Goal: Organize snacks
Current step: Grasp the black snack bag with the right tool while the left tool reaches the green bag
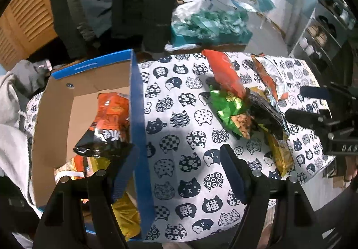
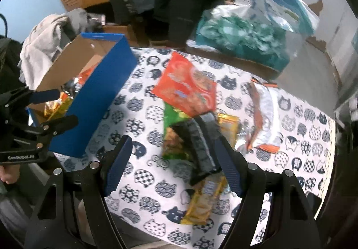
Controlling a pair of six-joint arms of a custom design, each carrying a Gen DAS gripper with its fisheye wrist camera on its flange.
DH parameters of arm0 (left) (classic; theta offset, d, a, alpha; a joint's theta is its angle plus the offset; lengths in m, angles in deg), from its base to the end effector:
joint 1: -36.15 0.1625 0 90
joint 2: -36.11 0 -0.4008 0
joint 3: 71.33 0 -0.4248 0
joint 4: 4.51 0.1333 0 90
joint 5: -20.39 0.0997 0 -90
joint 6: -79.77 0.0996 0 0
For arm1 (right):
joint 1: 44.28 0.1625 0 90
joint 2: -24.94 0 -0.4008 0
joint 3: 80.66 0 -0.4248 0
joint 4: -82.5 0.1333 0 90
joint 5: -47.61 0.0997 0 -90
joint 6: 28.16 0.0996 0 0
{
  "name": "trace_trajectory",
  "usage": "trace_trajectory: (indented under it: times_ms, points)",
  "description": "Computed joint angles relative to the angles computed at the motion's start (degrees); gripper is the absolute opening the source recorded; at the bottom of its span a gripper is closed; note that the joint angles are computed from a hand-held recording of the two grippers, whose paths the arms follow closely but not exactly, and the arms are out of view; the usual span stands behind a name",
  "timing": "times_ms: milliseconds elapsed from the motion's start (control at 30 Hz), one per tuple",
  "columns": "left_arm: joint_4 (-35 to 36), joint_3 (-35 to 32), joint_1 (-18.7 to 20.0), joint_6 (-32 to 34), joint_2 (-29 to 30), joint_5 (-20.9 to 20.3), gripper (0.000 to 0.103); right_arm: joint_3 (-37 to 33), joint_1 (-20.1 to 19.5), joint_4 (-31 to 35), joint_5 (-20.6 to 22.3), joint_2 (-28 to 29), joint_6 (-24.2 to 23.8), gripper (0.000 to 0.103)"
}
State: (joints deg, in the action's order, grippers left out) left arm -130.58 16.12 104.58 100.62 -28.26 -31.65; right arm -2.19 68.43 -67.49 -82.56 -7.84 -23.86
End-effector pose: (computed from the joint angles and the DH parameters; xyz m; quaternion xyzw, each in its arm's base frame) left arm -0.0687 -0.7029 0.3032 0.3056 0.8892 -0.1090 0.3225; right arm 0.3529 -0.6644 0.0264 0.1069 -0.9267 0.1932 0.3040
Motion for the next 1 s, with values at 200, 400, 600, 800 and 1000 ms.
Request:
trace_trajectory:
  times_ms: [200, 400, 600, 800, 1000]
  points:
    - [1.1, -0.1, -0.3, 0.2, 1.7, 0.5, 0.077, 2.5, -1.6, -0.5, 0.0, -1.5, 0.2, 0.083]
    - [1.9, 0.4, -0.2, 1.8, 3.3, 0.5, 0.08, 3.1, -4.0, 0.6, 0.6, -1.4, -0.5, 0.083]
    - [1.9, -0.7, 0.3, 1.7, 5.6, -0.5, 0.08, 2.8, -6.5, 0.4, 2.5, -0.8, -1.8, 0.083]
    - [-0.3, -2.7, 0.8, 2.5, 8.5, -0.4, 0.08, 0.6, -7.4, 1.5, 3.2, 1.4, -4.1, 0.083]
    - [-0.6, -4.1, 1.7, 3.0, 10.3, -0.4, 0.08, -1.9, -8.1, 3.4, 2.6, 3.5, -5.2, 0.083]
